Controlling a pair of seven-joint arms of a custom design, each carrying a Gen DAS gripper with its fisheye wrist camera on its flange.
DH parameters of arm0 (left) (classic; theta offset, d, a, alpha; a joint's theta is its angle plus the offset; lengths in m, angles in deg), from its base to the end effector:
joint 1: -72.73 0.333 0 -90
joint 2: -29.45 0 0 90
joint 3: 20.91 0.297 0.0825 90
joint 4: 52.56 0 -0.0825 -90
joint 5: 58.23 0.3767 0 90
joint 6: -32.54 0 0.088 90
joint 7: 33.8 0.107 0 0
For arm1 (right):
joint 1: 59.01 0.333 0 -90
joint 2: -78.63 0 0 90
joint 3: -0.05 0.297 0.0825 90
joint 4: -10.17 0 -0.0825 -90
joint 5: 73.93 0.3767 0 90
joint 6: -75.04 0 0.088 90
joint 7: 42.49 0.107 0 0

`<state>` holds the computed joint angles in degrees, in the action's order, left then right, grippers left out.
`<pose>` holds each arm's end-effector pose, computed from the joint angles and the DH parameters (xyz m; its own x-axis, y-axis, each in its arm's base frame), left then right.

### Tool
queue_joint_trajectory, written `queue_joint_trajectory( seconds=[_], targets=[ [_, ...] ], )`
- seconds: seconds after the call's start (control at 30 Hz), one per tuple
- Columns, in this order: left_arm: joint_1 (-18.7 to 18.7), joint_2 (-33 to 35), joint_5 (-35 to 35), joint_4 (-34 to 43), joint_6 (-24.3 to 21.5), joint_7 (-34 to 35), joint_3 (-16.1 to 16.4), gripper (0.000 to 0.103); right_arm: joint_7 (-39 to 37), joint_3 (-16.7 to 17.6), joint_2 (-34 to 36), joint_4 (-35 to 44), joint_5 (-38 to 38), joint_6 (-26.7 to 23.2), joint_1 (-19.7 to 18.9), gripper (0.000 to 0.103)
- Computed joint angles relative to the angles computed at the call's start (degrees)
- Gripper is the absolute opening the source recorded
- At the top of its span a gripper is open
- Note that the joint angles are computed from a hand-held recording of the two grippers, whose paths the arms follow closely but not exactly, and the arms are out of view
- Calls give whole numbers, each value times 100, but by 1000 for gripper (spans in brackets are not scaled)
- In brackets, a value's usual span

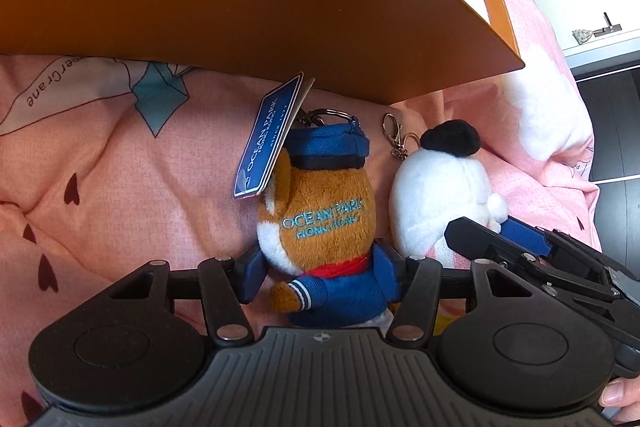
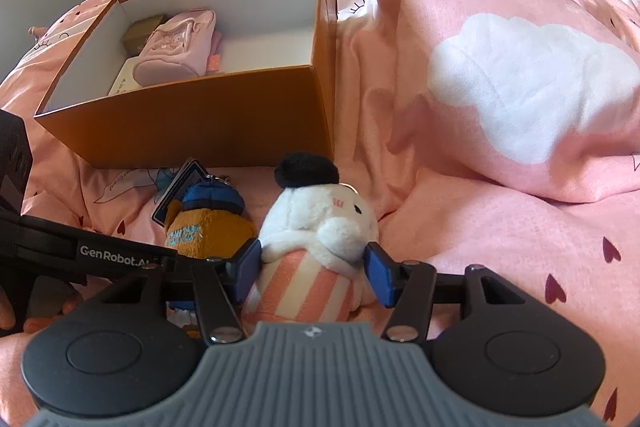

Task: Organize objects
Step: 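Grasp the plush bear keychain with the left gripper while the right grasps the white plush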

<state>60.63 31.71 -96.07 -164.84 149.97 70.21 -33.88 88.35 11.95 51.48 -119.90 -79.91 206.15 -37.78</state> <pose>0.5017 -0.2703 0.4540 -0.3382 -0.7578 0.5580 -0.9338 0.3440 -0.0988 0.3747 0.2568 0.5737 -0.0459 -0.9878 -0.1489 -0.8758 0.1115 -0.4696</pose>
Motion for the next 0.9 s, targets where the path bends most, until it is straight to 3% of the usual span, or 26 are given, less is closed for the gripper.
queue_joint_trajectory(
  seconds=[0.53,0.9],
  targets=[
    [-86,-72,82,-151,279,7,-43,57,-253,-119,192,-60,246,201,74,66],
    [-82,-646,-143,-452,290,640,147,54,-342,-91,-90,-273,252,463,84,58]
  ],
)
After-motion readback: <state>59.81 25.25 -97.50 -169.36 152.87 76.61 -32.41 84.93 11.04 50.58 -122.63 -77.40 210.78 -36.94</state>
